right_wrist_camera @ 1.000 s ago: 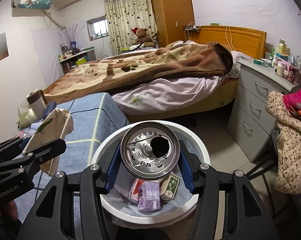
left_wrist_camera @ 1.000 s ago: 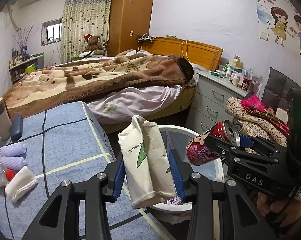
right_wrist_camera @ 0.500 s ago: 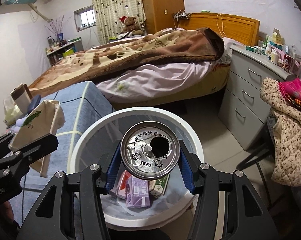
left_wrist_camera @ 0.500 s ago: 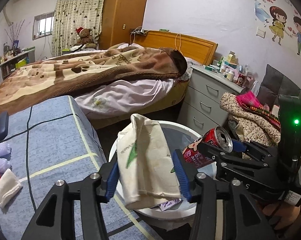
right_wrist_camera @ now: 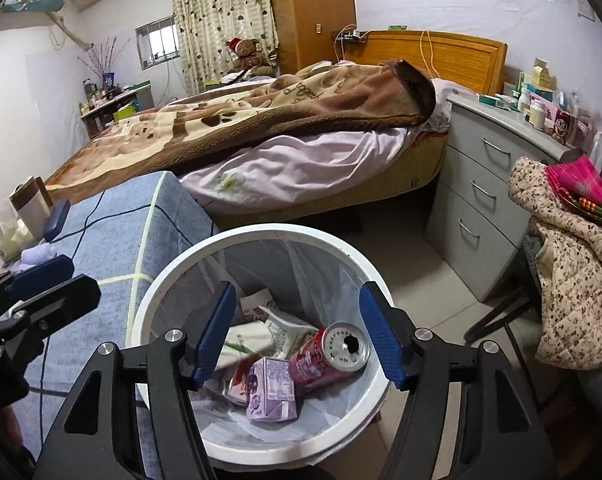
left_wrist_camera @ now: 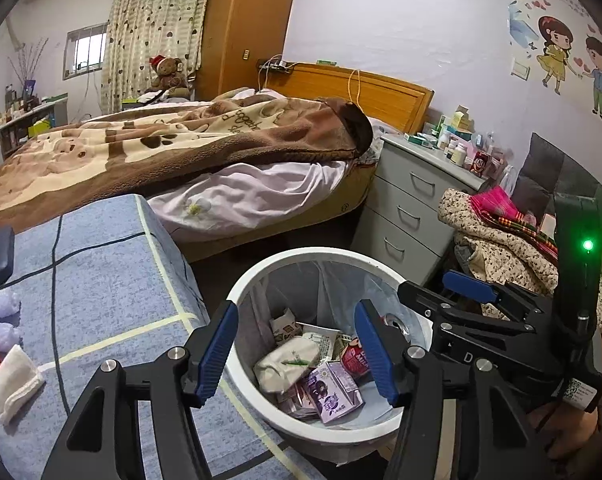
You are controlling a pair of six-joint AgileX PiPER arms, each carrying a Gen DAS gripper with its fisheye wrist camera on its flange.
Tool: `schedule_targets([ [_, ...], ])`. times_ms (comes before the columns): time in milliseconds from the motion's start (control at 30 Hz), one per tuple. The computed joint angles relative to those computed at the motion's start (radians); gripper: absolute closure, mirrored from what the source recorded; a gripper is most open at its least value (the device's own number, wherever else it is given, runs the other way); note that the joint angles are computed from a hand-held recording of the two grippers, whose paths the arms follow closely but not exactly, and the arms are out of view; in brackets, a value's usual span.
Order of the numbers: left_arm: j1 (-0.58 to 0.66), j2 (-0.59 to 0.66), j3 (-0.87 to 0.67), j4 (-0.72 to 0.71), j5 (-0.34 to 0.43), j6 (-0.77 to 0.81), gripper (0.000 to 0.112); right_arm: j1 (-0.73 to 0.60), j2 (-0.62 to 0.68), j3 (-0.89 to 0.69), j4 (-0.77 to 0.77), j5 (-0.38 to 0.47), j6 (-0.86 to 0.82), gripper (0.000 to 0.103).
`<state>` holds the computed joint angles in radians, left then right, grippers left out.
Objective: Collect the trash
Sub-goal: 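Carry bag and can over the wastebasket and open both grippers, then move both tools back toward the remaining table items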
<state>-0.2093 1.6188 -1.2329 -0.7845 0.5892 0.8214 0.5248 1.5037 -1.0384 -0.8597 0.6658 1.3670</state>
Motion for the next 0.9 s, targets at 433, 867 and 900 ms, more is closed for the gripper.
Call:
schedule_targets([
  [433,0.098,-0.102,0.077,-0.017,0.001,0.038,0.052,0.074,-0.007,-0.019,-0.080,0.026,0.080,0.037],
  [867,0.287,-0.180,0.135,-0.090,0.052,0.148,0.052,0.163,0.053,-0.095,-0.144,0.025,0.130,0.036],
  [900,0.304,-0.183,0.137,-0.097,0.057,0.156,0.052,0.169,0.056,-0.099,-0.150,0.024,0.135,0.036],
])
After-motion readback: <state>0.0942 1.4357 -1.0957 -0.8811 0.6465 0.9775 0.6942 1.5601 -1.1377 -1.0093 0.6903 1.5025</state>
